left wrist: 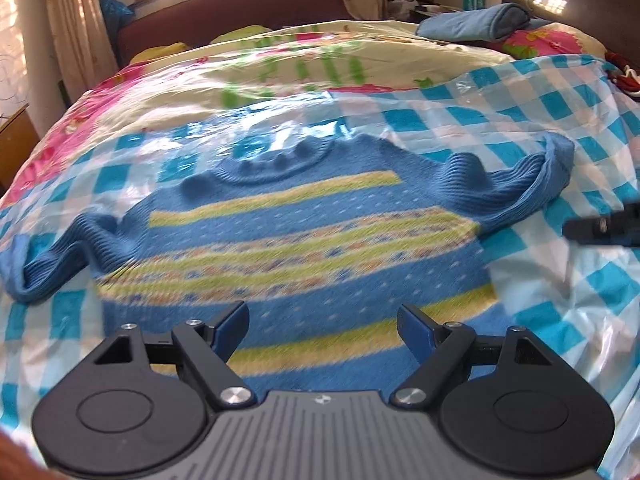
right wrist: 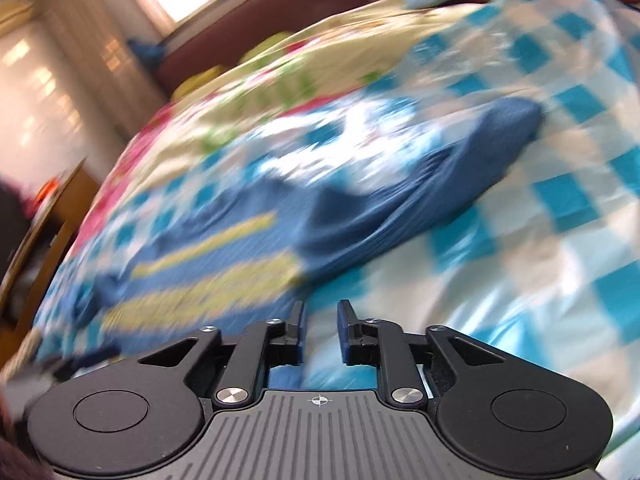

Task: Fold small clothes
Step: 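Move the right gripper to the sweater sleeve cuff, then grasp the sleeve cuff with the right gripper and fold it across the body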

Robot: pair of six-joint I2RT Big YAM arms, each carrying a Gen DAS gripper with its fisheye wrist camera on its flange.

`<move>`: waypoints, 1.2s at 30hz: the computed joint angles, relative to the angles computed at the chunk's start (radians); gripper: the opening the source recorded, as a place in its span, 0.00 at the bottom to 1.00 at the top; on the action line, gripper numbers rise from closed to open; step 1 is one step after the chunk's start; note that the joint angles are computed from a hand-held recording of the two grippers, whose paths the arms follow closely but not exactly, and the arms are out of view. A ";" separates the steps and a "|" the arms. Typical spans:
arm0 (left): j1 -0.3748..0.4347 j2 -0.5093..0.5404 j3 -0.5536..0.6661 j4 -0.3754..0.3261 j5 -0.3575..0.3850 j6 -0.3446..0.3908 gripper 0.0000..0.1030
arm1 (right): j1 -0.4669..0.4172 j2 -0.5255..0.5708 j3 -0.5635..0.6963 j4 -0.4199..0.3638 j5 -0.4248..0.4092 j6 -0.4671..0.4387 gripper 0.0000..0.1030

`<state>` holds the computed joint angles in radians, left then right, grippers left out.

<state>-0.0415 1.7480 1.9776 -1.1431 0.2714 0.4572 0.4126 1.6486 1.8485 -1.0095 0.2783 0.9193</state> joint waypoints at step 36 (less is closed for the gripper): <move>0.038 0.098 0.124 -0.049 0.063 -0.144 0.83 | -0.110 0.202 0.369 0.070 0.077 -0.118 0.05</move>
